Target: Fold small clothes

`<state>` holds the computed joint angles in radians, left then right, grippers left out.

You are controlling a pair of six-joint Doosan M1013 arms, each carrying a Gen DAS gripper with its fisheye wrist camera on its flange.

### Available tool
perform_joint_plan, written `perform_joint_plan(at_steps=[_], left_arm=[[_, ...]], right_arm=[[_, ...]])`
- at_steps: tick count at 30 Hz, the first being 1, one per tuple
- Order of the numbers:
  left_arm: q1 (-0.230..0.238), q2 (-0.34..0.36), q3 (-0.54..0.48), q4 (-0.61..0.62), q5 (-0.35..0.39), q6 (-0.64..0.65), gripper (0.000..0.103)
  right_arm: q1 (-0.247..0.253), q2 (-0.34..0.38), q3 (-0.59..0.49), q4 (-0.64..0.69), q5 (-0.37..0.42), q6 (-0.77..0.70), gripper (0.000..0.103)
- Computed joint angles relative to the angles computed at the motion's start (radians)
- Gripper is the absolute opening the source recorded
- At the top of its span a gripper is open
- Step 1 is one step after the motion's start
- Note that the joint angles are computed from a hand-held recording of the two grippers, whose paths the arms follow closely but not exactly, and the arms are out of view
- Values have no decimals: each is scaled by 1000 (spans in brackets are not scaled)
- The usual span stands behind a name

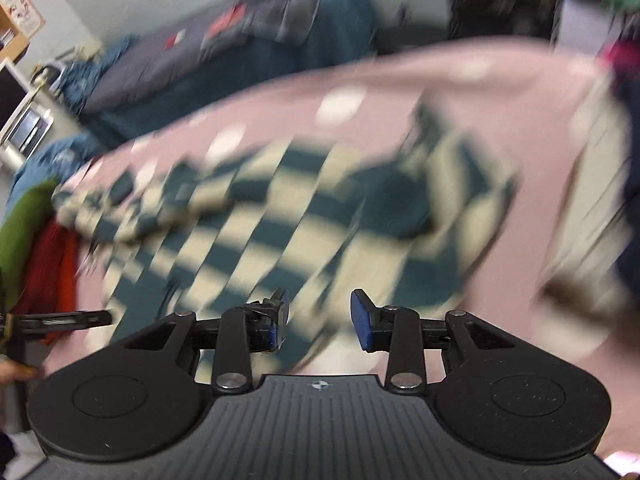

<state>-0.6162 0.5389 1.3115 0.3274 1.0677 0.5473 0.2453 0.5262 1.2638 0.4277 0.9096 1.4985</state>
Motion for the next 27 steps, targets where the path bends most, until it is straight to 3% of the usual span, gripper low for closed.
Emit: perform_joint_plan(at_steps=[4, 7, 10, 12, 13, 15, 17, 20, 22, 23, 24, 25, 27], left_arm=[[-50, 12, -4, 71, -16, 58, 101], [-81, 80, -81, 167, 88, 131, 95], [-82, 154, -162, 164, 181, 242, 92], [-82, 155, -152, 204, 150, 227, 90], [-79, 154, -155, 207, 149, 216, 82], [-64, 145, -154, 188, 152, 158, 30], [-46, 121, -129, 185, 168, 37, 18], [-16, 41, -24, 179, 154, -174, 17], [3, -20, 59, 161, 165, -332, 22], [13, -53, 105, 137, 165, -416, 31], [25, -90, 160, 105, 140, -496, 51], [31, -119, 205, 83, 135, -558, 56], [27, -145, 249, 73, 216, -611, 55]], right_arm=[[21, 17, 5, 93, 96, -36, 60], [36, 13, 5, 81, 107, -46, 60], [38, 2, 12, 70, 97, -44, 62], [34, -6, 20, 59, 90, -37, 62], [33, -12, 26, 52, 86, -30, 63], [28, -22, 41, 43, 74, -21, 63], [26, -31, 55, 30, 63, -2, 63], [26, -35, 64, 25, 61, 13, 62], [29, -34, 63, 34, 60, 9, 62], [31, -33, 63, 42, 59, 1, 62], [34, -31, 60, 50, 61, -8, 62], [36, -29, 59, 60, 63, -17, 62], [38, -21, 55, 88, 77, -35, 62]])
